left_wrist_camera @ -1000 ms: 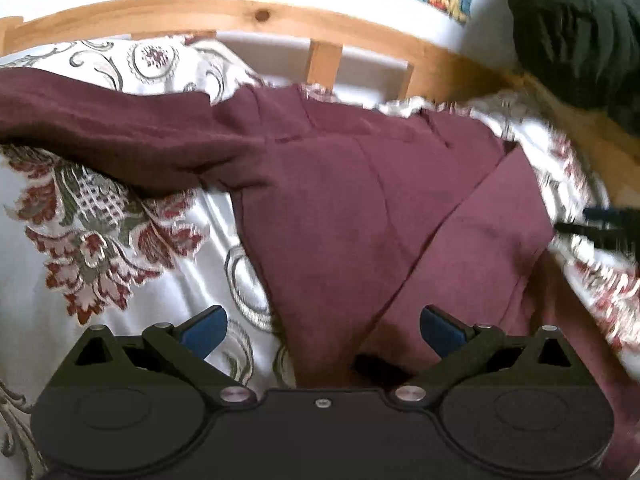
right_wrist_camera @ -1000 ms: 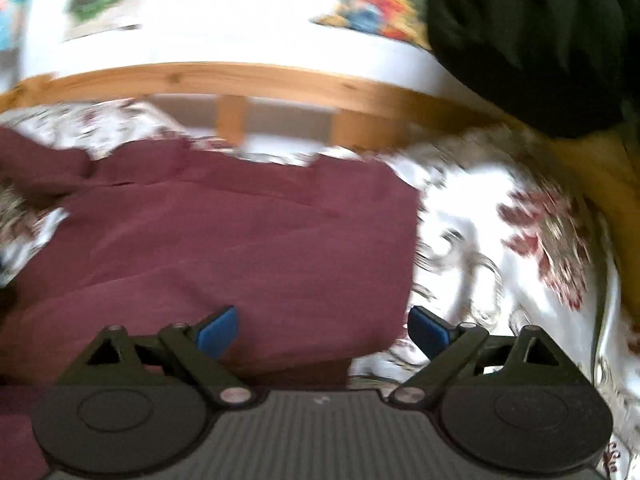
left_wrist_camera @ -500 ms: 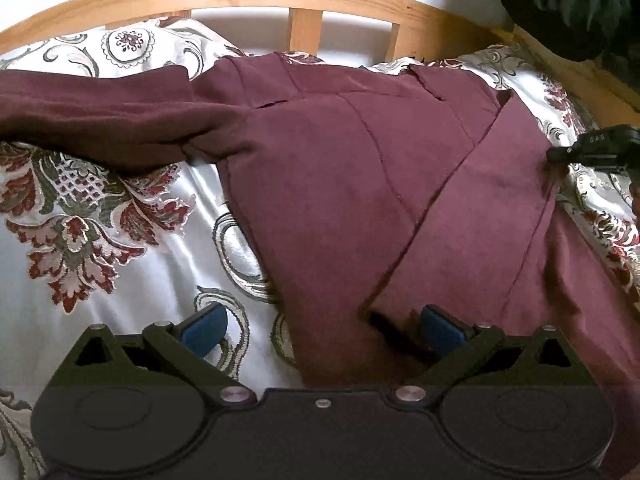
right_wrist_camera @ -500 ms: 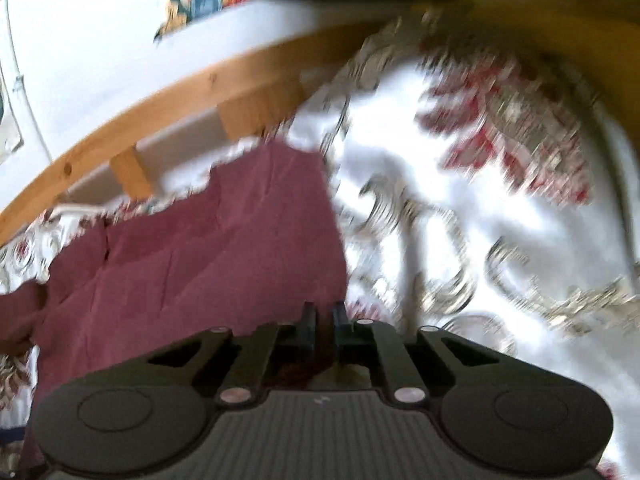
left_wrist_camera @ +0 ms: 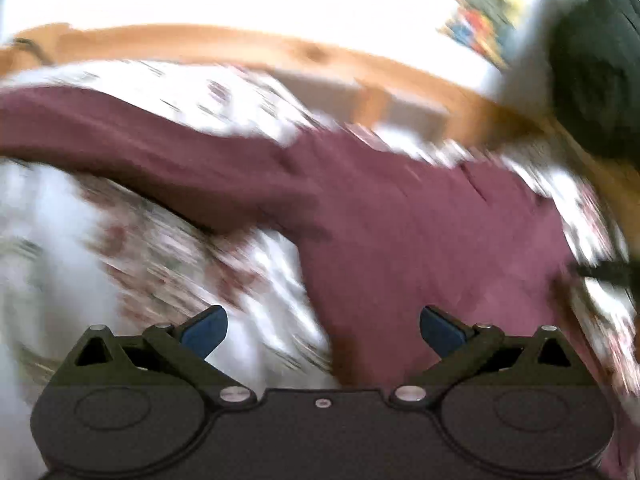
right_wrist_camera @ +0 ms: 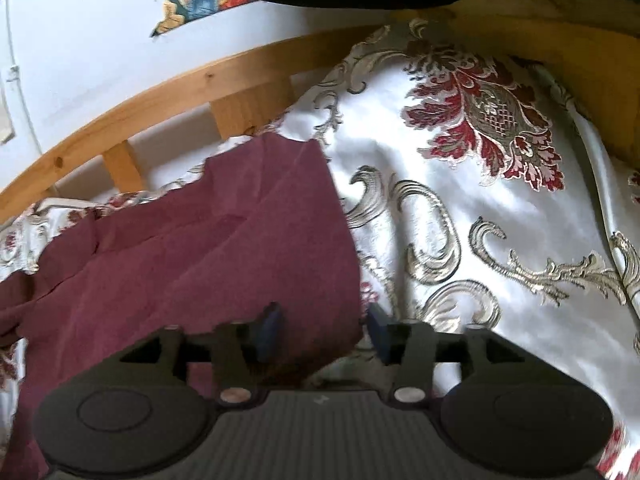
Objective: Fold small clothes
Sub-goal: 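Grasp the other sleeve cuff with the left gripper, then lay the sleeve across the shirt body with the left gripper and release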
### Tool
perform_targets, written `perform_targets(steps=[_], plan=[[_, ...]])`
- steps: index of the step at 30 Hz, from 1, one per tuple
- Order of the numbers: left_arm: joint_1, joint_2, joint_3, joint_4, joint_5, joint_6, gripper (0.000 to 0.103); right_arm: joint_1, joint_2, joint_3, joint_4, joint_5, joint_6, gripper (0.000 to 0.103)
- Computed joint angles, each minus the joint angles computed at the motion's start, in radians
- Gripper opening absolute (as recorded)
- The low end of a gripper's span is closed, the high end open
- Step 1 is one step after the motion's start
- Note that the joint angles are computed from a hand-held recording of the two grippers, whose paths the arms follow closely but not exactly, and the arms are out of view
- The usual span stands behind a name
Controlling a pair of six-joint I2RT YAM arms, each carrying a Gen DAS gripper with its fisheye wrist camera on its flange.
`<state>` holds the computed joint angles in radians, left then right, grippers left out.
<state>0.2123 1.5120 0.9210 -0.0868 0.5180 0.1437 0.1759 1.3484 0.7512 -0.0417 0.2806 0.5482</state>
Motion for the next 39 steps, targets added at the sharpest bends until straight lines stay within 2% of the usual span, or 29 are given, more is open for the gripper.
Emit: perform_targets(steps=[2, 4, 5, 9, 16, 19, 21, 23, 25, 26, 28, 32, 36, 39], plan=[[0.036, 0.001, 0.03, 0.025, -0.079, -0.051, 0.102, 0.038, -0.031, -0.022, 0.016, 0.001, 0.023, 0.08], [0.07, 0.007, 0.065, 0.036, -0.17, -0.117, 0.102, 0.086, -0.056, -0.04, 0.037, 0.009, 0.044, 0.088], [0.102, 0.01, 0.072, 0.061, -0.18, -0.179, 0.102, 0.115, -0.063, -0.052, 0.059, 0.012, 0.049, 0.09], [0.195, 0.022, 0.089, 0.155, -0.174, -0.405, 0.102, 0.209, -0.034, -0.031, 0.084, 0.013, 0.023, 0.093], [0.27, 0.15, 0.249, 0.15, -0.252, -0.575, 0.102, 0.343, -0.028, 0.018, 0.111, 0.038, -0.034, 0.101], [0.298, 0.184, 0.263, 0.22, -0.267, -0.704, 0.1, 0.381, -0.043, 0.02, 0.11, 0.04, -0.044, 0.101], [0.304, 0.195, 0.265, 0.26, -0.281, -0.749, 0.097, 0.406, -0.053, 0.018, 0.094, 0.045, -0.053, 0.101], [0.293, 0.198, 0.248, 0.303, -0.32, -0.741, 0.084, 0.424, -0.063, 0.013, 0.08, 0.051, -0.064, 0.101], [0.285, 0.206, 0.237, 0.332, -0.359, -0.737, 0.058, 0.436, -0.071, 0.007, 0.072, 0.053, -0.074, 0.101], [0.286, 0.21, 0.229, 0.346, -0.371, -0.743, 0.049, 0.442, -0.071, 0.006, 0.067, 0.055, -0.077, 0.101], [0.29, 0.227, 0.239, 0.349, -0.386, -0.768, 0.02, 0.453, -0.079, 0.0, 0.059, 0.061, -0.08, 0.101], [0.307, 0.229, 0.219, 0.388, -0.381, -0.81, 0.005, 0.451, -0.088, -0.016, 0.062, 0.05, -0.066, 0.101], [0.303, 0.211, 0.182, 0.485, -0.355, -0.784, 0.004, 0.449, -0.089, -0.024, 0.071, 0.046, -0.058, 0.101], [0.295, 0.197, 0.16, 0.593, -0.284, -0.742, 0.004, 0.454, -0.093, -0.028, 0.079, 0.055, -0.054, 0.101]])
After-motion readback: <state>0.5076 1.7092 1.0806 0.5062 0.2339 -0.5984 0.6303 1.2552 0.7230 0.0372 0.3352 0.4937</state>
